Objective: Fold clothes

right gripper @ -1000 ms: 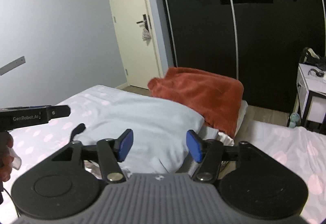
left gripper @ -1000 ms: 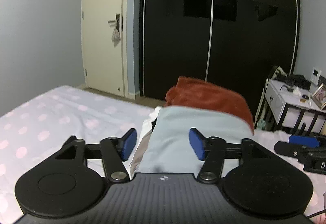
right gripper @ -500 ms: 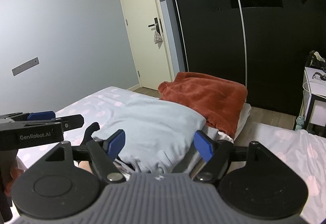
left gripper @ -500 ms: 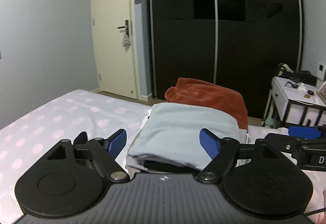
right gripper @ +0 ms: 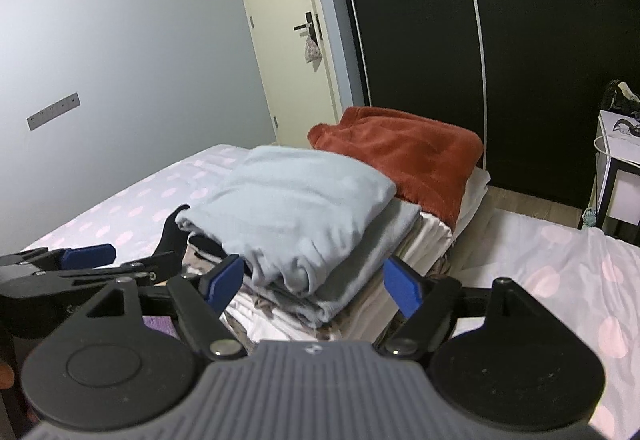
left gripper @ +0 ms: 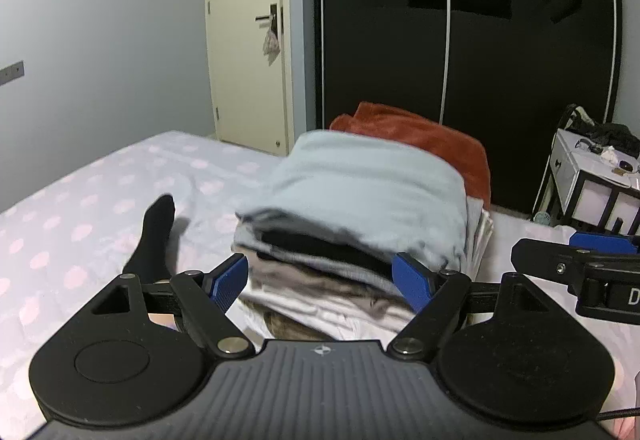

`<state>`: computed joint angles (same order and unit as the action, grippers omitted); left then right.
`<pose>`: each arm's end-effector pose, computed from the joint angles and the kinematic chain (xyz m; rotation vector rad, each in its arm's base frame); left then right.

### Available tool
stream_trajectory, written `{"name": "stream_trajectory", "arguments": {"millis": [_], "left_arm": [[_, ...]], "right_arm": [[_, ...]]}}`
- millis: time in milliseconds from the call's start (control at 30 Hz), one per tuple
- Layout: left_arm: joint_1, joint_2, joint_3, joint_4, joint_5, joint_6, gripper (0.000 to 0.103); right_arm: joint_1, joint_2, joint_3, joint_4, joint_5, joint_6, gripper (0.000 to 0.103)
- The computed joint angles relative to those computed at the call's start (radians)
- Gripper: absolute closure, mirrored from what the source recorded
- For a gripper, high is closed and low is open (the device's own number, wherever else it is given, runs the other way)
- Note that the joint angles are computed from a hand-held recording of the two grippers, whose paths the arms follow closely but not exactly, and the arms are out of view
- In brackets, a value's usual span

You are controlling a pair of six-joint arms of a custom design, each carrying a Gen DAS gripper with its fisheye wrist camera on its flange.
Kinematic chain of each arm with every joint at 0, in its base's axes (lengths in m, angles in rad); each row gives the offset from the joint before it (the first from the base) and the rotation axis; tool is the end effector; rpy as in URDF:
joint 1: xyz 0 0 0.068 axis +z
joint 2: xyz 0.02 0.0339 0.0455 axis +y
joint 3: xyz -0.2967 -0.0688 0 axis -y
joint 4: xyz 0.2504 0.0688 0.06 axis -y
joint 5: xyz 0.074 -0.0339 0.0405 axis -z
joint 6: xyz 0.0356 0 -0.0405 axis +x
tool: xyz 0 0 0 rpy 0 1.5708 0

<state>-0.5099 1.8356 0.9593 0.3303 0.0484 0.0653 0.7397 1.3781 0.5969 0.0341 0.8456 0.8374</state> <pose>0.3462 -0.1956 0.1890 0.6326 2.0362 -0.3147 0.2062 0.1521 0.2047 0.4903 1.9785 -0.0146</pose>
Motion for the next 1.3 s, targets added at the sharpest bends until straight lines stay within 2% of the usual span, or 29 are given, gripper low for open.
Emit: {"name": "stream_trajectory", "arguments": {"millis": [400, 1300], "left_arm": [[-0.039, -0.017, -0.024, -0.011, -0.055, -0.003, 0.024], [-0.064, -0.008, 0.004, -0.057, -0.079, 0.006, 0.024]], "right_arm": [[0.001, -0.02, -0.06, 0.049, -0.018, 0.003, 0.016], [0.013, -0.036, -0.087, 0.089, -0.012, -0.007, 0.015]]}}
